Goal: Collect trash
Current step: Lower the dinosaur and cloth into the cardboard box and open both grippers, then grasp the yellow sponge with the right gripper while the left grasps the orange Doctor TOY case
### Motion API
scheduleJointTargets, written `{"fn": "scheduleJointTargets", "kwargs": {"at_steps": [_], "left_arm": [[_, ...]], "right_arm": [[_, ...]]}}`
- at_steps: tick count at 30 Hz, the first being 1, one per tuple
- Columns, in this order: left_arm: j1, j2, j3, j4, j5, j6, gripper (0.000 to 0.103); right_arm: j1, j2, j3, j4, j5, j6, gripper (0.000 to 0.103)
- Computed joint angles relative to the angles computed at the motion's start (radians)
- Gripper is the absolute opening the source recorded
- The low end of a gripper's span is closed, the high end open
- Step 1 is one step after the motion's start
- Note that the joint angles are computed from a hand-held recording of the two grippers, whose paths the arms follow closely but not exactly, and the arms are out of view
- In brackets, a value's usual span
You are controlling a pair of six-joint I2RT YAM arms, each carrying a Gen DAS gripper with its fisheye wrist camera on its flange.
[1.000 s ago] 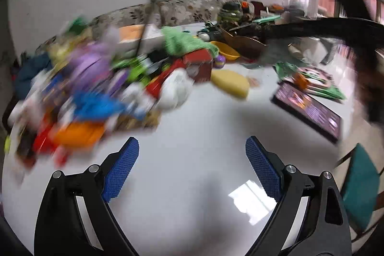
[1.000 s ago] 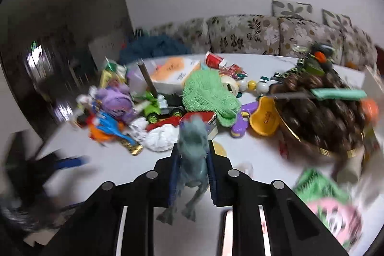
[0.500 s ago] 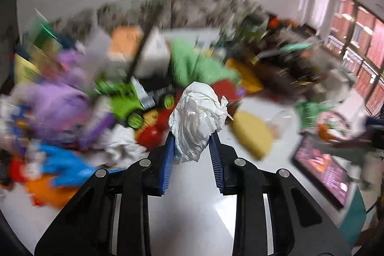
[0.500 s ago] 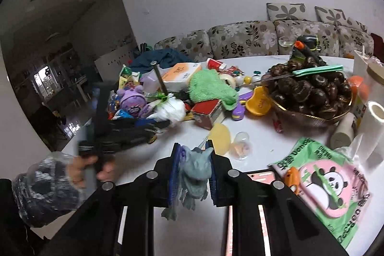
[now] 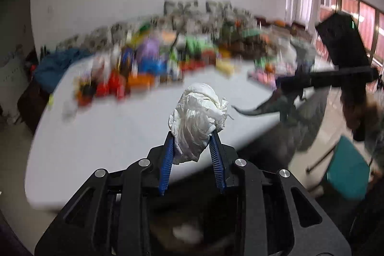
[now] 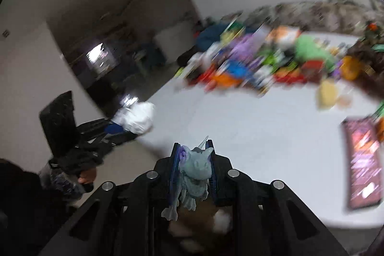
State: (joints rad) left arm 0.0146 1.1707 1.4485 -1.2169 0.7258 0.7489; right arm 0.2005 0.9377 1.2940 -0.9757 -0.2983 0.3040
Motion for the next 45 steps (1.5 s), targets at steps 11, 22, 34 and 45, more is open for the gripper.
{"fn": "scheduleJointTargets", "kwargs": {"at_steps": [11,22,34,45], "left_arm": [[-0.058,0.130,-0.491,0.204,-0.357,0.069,0.038],[-0.081,0.279,-0.543,0.340,-0.492,0.086,0.075],[-0.015,0.156,-0.214,0.058,-0.222,0.074,0.079],[-0.164,0.240,0.042,0.164,-0.211,-0.251,0.079]], "right_arm": [[0.252,0.257,-0.441,0.315,-0.009,0.211,0.026],[0.266,0.166,-0.322,0.131,0.081,0.126,0.068],[-0.443,0.649,0.510,-0.063,0.229,-0.288,0.081],[-0.476,1.002,0.806,-0.223,0.308,-0.360,0.045]]}}
